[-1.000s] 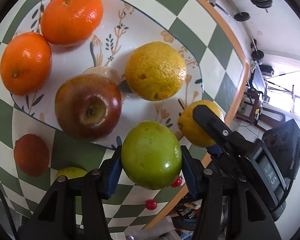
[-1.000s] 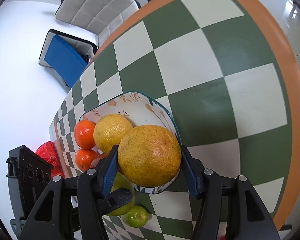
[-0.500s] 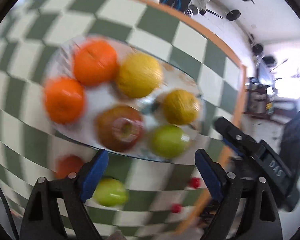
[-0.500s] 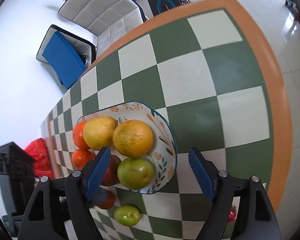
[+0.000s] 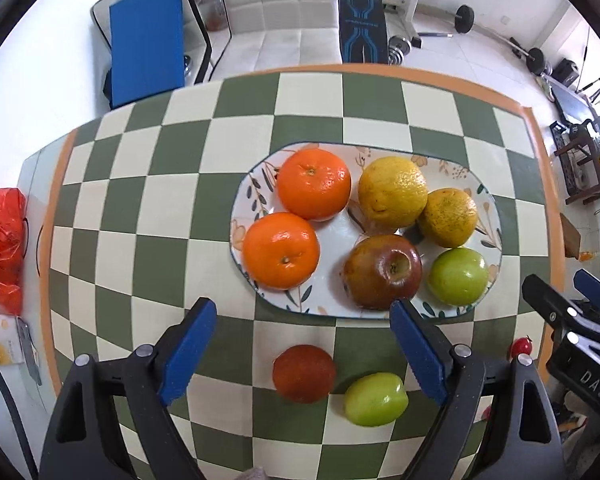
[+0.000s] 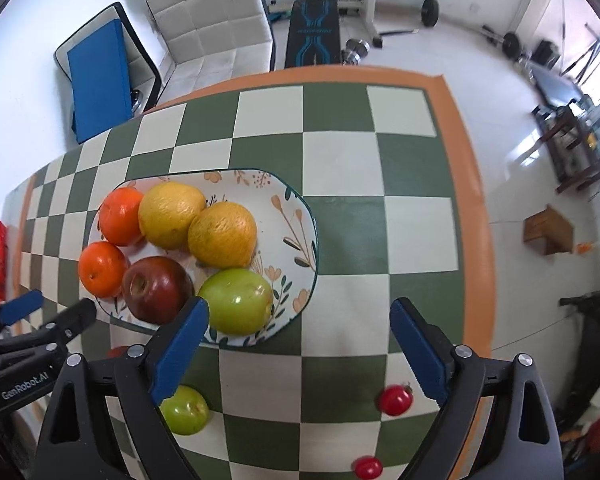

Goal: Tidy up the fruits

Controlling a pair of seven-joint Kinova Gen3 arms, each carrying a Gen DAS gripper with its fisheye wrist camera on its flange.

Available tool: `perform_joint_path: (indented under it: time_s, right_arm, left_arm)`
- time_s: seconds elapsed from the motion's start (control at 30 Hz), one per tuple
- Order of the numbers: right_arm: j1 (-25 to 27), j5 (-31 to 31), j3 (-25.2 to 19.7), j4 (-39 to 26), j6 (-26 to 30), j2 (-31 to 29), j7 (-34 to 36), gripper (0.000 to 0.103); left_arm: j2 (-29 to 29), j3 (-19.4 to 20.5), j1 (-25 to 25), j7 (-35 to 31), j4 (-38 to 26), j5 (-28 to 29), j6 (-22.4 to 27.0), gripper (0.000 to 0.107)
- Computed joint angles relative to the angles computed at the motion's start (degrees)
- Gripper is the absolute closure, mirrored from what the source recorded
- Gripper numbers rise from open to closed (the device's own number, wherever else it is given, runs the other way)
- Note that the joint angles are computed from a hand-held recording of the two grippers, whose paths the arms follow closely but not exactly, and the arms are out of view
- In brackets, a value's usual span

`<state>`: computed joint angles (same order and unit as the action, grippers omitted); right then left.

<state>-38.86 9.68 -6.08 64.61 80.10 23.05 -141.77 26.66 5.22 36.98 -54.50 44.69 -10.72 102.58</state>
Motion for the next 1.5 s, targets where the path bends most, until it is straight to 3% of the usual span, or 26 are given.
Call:
perform_joint_path:
  time_s: [0.57, 1.07, 1.23, 1.27, 1.3, 1.5]
  right_arm:
    - [-12.8, 12.8, -1.7, -8.6, 13.4, -6.6, -9.8, 0.009]
    - [-24.4, 24.5, -4.7, -16.4, 25.0, -9.5, -17.4, 0.009]
    - [-24.9, 22.3, -3.4, -14.6, 23.0, -10.6, -19.8, 0.009]
    - [-24.5, 20.8, -2.8, -13.2, 21.5, -11.1, -20.4, 0.009]
    - [-23.7, 18.8, -2.2, -11.2, 19.1, -11.8, -20.9, 0.009]
    - [-8.8, 5.5, -8.5, 1.6, 5.1, -12.0, -22.4, 0.009]
  left_arm:
    - [-10.2, 1.9, 5.9, 1.0, -2.0, -7.7, 2.3, 0.019]
    - [-14.3, 4.3, 11.6, 2.6, -5.1, -14.3, 4.3, 0.019]
    - [-14.7, 4.8, 11.5, 2.6, -3.7, -14.9, 3.5, 0.017]
    - [-14.6, 4.8, 11.3, 2.2, -3.2, -15.0, 3.6, 0.005]
    - [-14.6, 4.8, 11.2, 2.0, -2.2, -15.2, 3.2, 0.005]
    - [-14.1, 4.2, 6.3, 2.0, 7.0, -13.4, 1.5, 0.005]
